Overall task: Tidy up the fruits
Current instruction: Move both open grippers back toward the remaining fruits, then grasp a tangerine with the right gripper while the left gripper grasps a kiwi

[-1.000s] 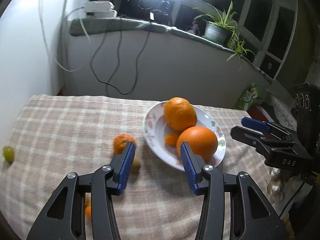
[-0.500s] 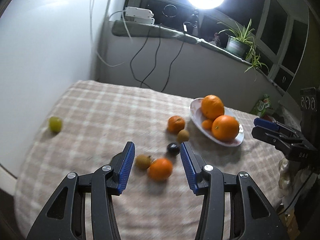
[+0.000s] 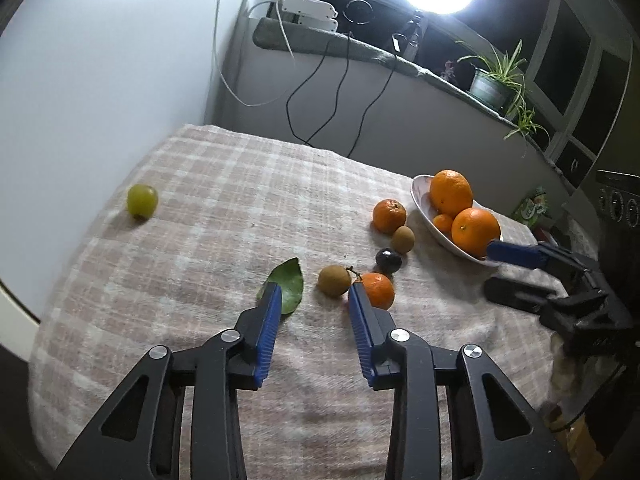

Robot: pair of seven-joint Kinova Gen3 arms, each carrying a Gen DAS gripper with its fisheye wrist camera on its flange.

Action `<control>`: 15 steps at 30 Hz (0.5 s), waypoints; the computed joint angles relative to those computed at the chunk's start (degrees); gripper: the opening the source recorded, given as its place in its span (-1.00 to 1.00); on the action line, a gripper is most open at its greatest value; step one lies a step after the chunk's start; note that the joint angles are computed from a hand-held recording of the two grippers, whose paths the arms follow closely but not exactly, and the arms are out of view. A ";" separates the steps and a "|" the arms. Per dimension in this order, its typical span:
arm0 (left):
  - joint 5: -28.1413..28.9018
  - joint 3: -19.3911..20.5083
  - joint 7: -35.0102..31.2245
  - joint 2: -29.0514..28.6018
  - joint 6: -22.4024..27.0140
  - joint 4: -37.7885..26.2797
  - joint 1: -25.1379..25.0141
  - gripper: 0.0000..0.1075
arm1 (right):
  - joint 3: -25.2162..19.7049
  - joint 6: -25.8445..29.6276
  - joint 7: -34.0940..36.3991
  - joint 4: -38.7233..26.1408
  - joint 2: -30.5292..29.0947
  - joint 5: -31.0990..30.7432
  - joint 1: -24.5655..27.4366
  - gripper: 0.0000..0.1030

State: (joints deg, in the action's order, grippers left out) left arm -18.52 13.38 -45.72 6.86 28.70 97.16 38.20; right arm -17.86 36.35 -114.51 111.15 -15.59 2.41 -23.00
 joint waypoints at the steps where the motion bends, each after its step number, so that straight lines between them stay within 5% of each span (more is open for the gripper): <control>1: 0.98 0.38 -1.39 0.25 -0.09 -0.27 -0.41 -0.47 | -0.18 -0.11 0.11 -0.27 0.73 -0.04 -0.21 0.34; 15: 22.11 2.58 -24.09 4.71 1.14 -4.57 -7.26 -0.57 | 0.02 1.02 0.18 -3.81 9.58 4.54 -5.31 0.11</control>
State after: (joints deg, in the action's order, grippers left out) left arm 3.60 15.95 -69.81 11.57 29.84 92.59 30.94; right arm -17.84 37.37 -114.33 107.34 -6.01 6.95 -28.30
